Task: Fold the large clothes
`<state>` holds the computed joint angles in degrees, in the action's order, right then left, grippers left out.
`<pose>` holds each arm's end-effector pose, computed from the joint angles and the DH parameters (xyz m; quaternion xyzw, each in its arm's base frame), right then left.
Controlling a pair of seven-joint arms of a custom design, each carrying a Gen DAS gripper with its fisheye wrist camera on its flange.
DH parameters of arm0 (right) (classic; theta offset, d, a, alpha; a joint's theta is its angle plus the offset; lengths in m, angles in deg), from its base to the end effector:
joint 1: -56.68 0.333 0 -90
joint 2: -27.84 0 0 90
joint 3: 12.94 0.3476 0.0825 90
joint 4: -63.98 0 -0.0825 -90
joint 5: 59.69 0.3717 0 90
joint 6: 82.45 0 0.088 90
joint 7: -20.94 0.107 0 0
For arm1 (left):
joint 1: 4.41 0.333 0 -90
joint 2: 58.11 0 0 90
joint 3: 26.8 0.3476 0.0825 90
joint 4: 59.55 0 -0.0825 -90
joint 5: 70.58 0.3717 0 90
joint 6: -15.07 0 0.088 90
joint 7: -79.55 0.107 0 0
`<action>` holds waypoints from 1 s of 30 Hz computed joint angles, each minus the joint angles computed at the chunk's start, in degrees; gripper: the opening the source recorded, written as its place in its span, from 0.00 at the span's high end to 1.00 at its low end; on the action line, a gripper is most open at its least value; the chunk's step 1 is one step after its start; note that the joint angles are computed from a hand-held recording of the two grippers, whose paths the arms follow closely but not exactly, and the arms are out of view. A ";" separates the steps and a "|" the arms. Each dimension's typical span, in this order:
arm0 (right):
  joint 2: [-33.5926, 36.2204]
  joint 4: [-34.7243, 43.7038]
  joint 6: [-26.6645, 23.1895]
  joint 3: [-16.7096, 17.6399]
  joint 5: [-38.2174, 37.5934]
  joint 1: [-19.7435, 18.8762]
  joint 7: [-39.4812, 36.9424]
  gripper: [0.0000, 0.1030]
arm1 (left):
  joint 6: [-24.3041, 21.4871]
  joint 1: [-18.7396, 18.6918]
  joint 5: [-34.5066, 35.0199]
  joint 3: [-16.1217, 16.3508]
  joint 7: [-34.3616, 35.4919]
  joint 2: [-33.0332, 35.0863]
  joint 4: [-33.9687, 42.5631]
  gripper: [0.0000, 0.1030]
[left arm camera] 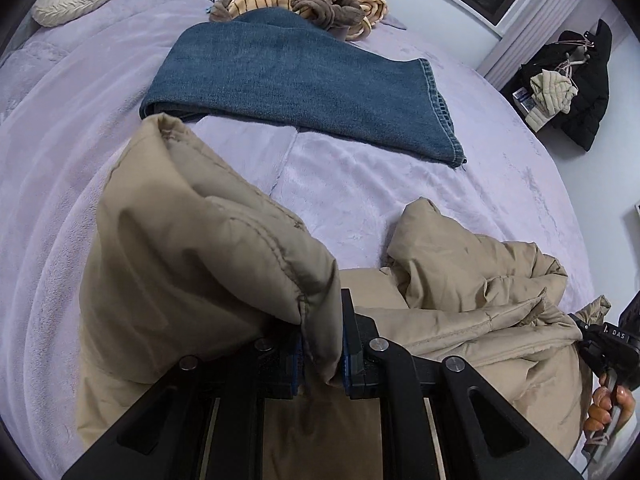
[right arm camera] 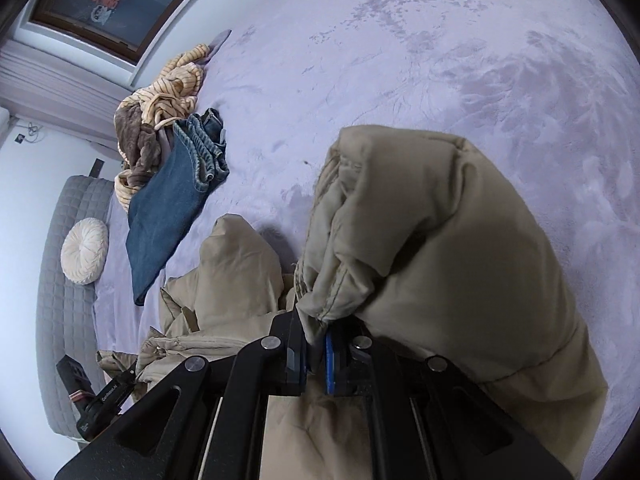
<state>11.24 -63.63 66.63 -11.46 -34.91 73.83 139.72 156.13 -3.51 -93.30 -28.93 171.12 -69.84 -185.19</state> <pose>0.4675 0.1501 0.6017 -0.4876 0.7966 0.0338 0.3557 0.5103 -0.0118 0.5597 -0.7441 0.6082 -0.2708 0.0559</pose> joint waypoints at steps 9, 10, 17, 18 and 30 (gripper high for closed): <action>-2.42 0.84 -1.51 -0.25 0.21 0.34 -1.13 0.67 | 4.79 1.06 5.23 -1.04 -1.26 -5.91 -3.38 0.00; -2.88 0.70 -1.14 -0.07 -0.07 0.24 -0.96 0.50 | 5.91 1.00 6.12 -0.98 -1.60 -6.64 -3.91 0.00; -6.24 -0.22 -0.79 0.49 -1.26 0.93 0.46 0.25 | 1.56 -0.50 6.91 0.56 -1.99 -10.14 -4.18 0.00; -6.72 -0.23 -1.31 0.80 -1.70 1.18 0.48 0.21 | 1.10 -1.40 5.73 1.15 -1.03 -10.92 -4.64 0.00; -1.17 4.18 -5.63 4.73 -9.37 5.97 -5.33 0.87 | 1.79 -9.79 -3.49 -0.38 10.10 -8.86 -5.06 0.65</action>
<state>10.08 -59.45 61.00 -6.73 -44.28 79.79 134.38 157.91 -13.31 -96.79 -29.31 181.22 -78.69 -190.26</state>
